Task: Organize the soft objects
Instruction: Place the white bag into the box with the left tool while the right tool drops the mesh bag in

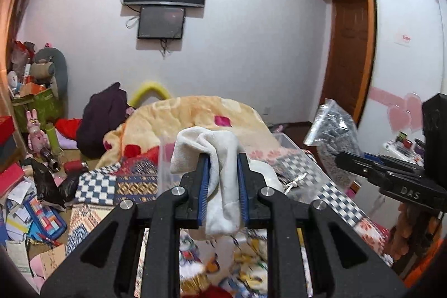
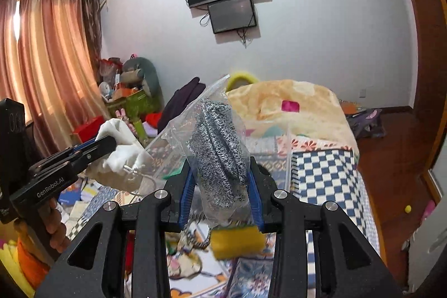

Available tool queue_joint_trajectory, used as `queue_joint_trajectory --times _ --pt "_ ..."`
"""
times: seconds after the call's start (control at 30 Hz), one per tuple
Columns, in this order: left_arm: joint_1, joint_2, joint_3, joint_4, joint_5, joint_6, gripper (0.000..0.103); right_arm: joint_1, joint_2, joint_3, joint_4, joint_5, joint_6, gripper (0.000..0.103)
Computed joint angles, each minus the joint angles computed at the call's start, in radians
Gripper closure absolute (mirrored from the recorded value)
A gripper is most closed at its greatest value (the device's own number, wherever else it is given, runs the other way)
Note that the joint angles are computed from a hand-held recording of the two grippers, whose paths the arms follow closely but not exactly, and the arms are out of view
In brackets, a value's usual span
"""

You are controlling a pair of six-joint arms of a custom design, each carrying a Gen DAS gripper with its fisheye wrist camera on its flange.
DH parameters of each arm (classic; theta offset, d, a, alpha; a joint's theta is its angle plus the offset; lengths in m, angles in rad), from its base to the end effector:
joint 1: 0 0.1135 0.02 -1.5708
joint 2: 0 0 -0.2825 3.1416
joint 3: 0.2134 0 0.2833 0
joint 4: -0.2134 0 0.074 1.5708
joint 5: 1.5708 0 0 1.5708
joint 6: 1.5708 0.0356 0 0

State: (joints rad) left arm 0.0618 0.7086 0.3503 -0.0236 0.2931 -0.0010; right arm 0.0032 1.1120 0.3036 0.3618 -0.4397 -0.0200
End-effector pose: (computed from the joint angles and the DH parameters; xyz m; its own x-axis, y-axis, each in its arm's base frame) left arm 0.1864 0.0012 0.2162 -0.3722 -0.0240 -0.9279 0.2081 0.9721 -0.1086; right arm 0.2253 0.0159 0.1621 -0.4241 -0.0194 -0.9054 -0.3954 0.9034 0.1658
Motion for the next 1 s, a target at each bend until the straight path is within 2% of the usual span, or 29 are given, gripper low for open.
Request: queue_joint_trajectory --times 0.2,0.33,0.47,0.63,0.83,0.93,1.0 --pt "-0.013 0.160 0.025 0.114 -0.052 -0.019 0.084 0.013 0.113 0.050 0.063 0.033 0.002 0.071" --pt "-0.054 0.260 0.041 0.181 -0.125 -0.005 0.084 0.041 0.167 0.073 0.068 0.064 0.001 0.071" --pt "-0.074 0.372 0.069 0.231 -0.130 0.003 0.084 0.071 0.256 0.119 0.056 0.091 -0.020 0.071" --pt "-0.095 0.504 0.112 0.257 -0.154 0.000 0.084 0.110 0.355 0.171 0.041 0.136 -0.030 0.071" --pt "-0.098 0.574 0.136 0.252 -0.149 0.008 0.084 0.137 0.387 0.193 0.023 0.152 -0.047 0.071" --pt "-0.105 0.572 0.139 0.234 -0.153 0.016 0.075 0.142 0.382 0.186 0.028 0.164 -0.051 0.071" --pt "-0.107 0.562 0.137 0.227 -0.144 0.009 0.063 0.136 0.363 0.178 0.022 0.156 -0.056 0.071"
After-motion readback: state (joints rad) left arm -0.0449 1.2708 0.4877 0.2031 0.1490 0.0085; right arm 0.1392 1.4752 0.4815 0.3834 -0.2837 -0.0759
